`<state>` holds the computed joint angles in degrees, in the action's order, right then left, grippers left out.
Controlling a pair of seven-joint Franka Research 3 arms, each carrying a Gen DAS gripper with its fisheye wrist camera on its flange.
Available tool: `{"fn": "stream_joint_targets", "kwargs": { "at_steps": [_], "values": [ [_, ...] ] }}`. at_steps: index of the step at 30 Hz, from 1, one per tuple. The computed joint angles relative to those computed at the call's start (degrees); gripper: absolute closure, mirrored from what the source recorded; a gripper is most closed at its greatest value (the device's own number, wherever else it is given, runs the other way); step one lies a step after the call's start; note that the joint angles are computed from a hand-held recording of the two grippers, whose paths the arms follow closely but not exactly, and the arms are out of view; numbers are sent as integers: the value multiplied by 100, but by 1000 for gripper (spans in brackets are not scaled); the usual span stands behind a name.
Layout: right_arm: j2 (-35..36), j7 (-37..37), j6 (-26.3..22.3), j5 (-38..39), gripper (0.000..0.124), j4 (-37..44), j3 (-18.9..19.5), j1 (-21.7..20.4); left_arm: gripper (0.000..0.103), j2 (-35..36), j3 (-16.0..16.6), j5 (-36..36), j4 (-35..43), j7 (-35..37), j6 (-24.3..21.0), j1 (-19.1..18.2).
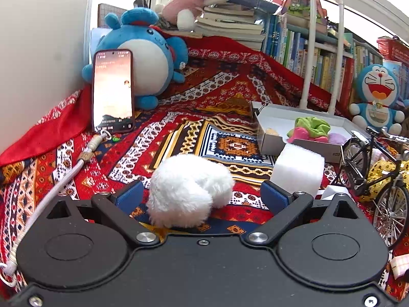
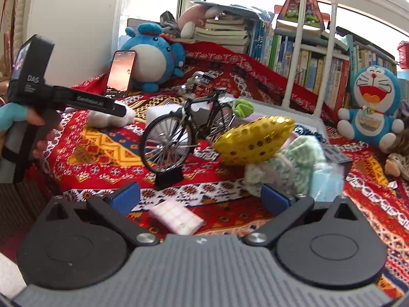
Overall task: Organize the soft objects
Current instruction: 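Move the left tool to the white fluffy ball while the right tool reaches the pink box, then grasp and carry the fluffy ball and pink box toward the tray with both tools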
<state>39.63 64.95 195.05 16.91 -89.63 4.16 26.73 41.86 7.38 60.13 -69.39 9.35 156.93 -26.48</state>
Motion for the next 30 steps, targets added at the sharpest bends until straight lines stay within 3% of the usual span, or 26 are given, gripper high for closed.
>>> {"fn": "stream_joint_targets", "kwargs": {
  "at_steps": [11,17,20,30],
  "values": [
    [9,152,-180,8,21,-66,79,-41,6,207,-87,-439,206,283,-70,89],
    [48,255,-187,13,25,-35,138,-72,24,255,-113,-702,253,454,-91,120],
    [76,322,-177,98,29,5,-32,71,36,248,-53,-728,254,412,-207,72],
    [64,262,-129,184,47,-21,-344,360,39,111,-63,-649,87,443,-159,64]
  ]
}}
